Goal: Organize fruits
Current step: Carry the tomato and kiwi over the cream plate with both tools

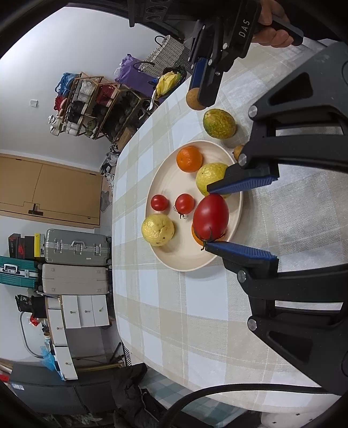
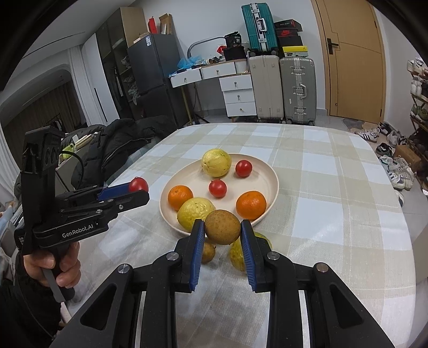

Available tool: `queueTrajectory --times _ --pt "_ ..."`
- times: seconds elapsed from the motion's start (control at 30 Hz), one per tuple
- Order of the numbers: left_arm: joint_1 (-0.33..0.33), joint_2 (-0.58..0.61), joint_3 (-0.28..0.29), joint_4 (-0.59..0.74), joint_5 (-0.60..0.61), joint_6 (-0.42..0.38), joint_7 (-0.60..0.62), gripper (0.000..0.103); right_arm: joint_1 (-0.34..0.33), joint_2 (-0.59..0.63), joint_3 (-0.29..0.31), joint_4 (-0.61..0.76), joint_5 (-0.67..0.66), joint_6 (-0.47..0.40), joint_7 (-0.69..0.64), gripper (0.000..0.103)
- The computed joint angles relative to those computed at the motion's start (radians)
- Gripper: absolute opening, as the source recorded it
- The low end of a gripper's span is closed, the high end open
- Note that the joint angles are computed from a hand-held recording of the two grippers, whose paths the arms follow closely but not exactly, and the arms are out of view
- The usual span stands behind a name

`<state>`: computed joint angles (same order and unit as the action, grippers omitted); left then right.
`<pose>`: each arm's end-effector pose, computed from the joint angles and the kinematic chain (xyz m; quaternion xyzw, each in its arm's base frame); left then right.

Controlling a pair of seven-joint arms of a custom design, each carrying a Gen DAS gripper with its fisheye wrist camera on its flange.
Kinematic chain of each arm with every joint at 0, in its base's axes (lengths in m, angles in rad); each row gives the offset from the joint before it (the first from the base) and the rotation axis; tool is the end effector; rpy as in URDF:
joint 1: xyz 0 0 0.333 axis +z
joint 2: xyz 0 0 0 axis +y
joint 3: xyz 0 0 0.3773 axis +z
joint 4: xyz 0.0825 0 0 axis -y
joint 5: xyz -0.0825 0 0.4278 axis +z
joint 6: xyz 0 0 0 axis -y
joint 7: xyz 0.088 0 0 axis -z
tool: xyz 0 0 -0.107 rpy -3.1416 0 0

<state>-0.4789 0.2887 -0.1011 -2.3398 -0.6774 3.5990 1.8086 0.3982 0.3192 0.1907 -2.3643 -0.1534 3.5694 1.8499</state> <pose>0.5314 -0.2505 0.3360 -0.6226 0.6497 -0.3679 0.2344 0.4889 0.3435 0.3223 -0.7618 0.4823 -0.1268 0.4136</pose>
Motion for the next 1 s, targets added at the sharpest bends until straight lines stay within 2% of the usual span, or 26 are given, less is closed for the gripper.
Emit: queueTrajectory --times 0.13,0.23,0.3,0.37,0.57,0.7,0.93,1.0 --pt "-0.027 0.007 0.022 0.024 -0.042 -0.013 0.043 0.033 0.008 0.010 -0.007 0.026 0.011 -0.019 -0.006 0.028" --pt "-0.029 0.011 0.025 0.036 -0.047 -0.017 0.052 0.033 -0.025 0.019 0.018 0.045 -0.016 -0.033 0.019 0.028" --pt "-0.041 0.015 0.036 0.053 -0.067 -0.025 0.074 0.033 -0.008 0.022 0.003 0.054 0.003 -0.038 0.010 0.028" --pt "-0.048 0.020 0.044 0.068 -0.080 -0.035 0.090 0.033 -0.036 0.032 0.024 0.067 -0.019 -0.045 0.029 0.028" --pt "-0.088 0.046 0.085 0.116 -0.142 -0.060 0.158 0.033 -0.042 0.050 0.030 0.098 -0.029 -0.072 0.033 0.028" --pt "-0.118 0.066 0.119 0.147 -0.176 -0.084 0.191 0.033 -0.083 0.069 0.064 0.119 -0.058 -0.092 0.058 0.028" --pt "-0.211 0.119 0.224 0.215 -0.244 -0.133 0.249 0.033 -0.081 0.100 0.069 0.167 -0.052 -0.146 0.044 0.028" --pt "-0.215 0.129 0.231 0.224 -0.222 -0.137 0.233 0.033 -0.118 0.116 0.107 0.182 -0.064 -0.158 0.050 0.028"
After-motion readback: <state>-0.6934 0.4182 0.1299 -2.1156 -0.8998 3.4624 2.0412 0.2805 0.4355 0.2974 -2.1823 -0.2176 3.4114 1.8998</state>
